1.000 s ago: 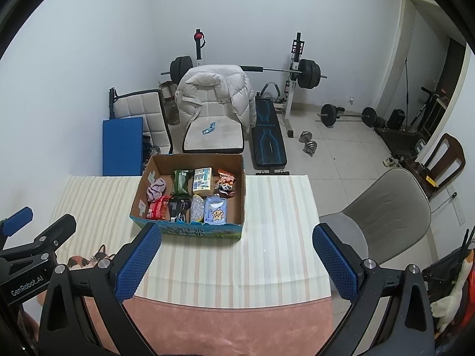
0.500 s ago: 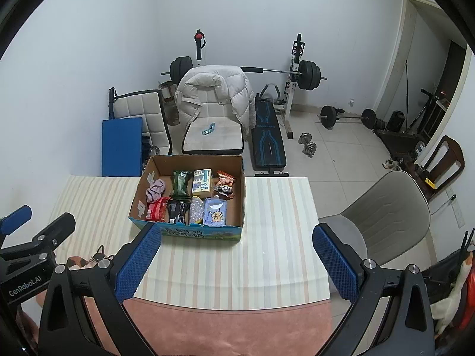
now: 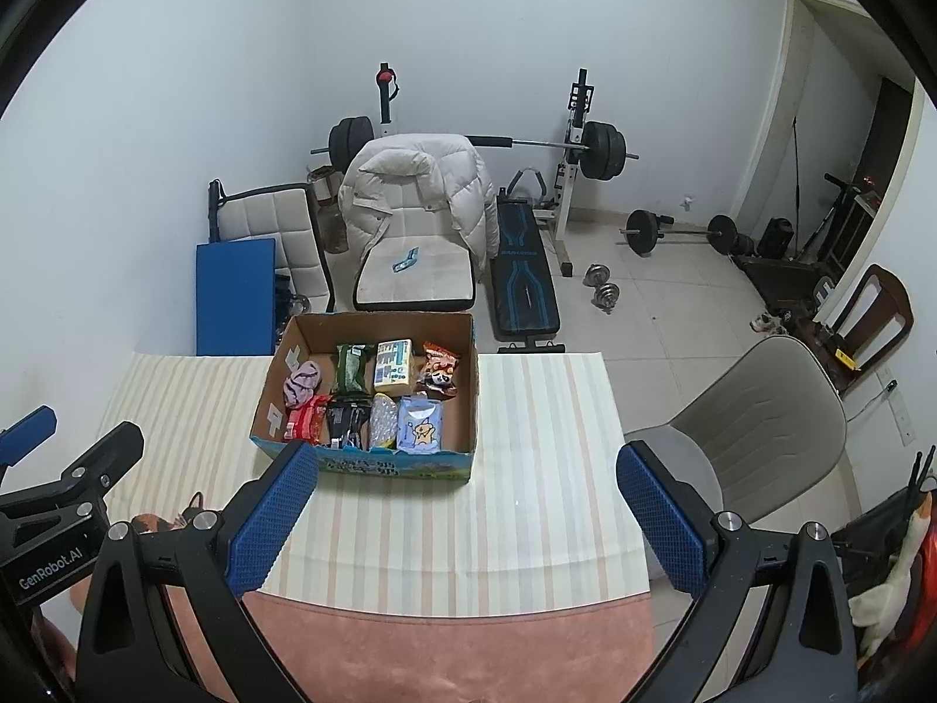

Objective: Organize soft objects

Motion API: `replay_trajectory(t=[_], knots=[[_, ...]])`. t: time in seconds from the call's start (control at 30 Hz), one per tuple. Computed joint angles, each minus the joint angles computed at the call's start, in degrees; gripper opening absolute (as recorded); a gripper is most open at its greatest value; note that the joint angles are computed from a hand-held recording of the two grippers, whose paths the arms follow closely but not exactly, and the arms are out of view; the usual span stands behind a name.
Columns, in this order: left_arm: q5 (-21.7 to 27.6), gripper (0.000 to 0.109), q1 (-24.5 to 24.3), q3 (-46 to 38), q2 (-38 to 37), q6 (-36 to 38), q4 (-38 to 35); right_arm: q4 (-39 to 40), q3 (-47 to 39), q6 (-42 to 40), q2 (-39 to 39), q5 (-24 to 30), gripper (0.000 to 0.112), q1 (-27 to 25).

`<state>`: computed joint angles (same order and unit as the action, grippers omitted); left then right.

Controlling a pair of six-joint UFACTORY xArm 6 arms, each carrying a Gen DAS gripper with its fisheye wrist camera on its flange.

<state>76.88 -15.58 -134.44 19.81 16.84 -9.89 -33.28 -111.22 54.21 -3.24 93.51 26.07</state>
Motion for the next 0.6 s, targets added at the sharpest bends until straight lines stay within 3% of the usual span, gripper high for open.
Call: replay_trajectory(t=[0.6], knots=[[0.5,0.103,0.1,-1.5,0.9,-0.3,-0.1,-0.6,-1.3,-0.7,0.5,0.6,0.103,-0.1]])
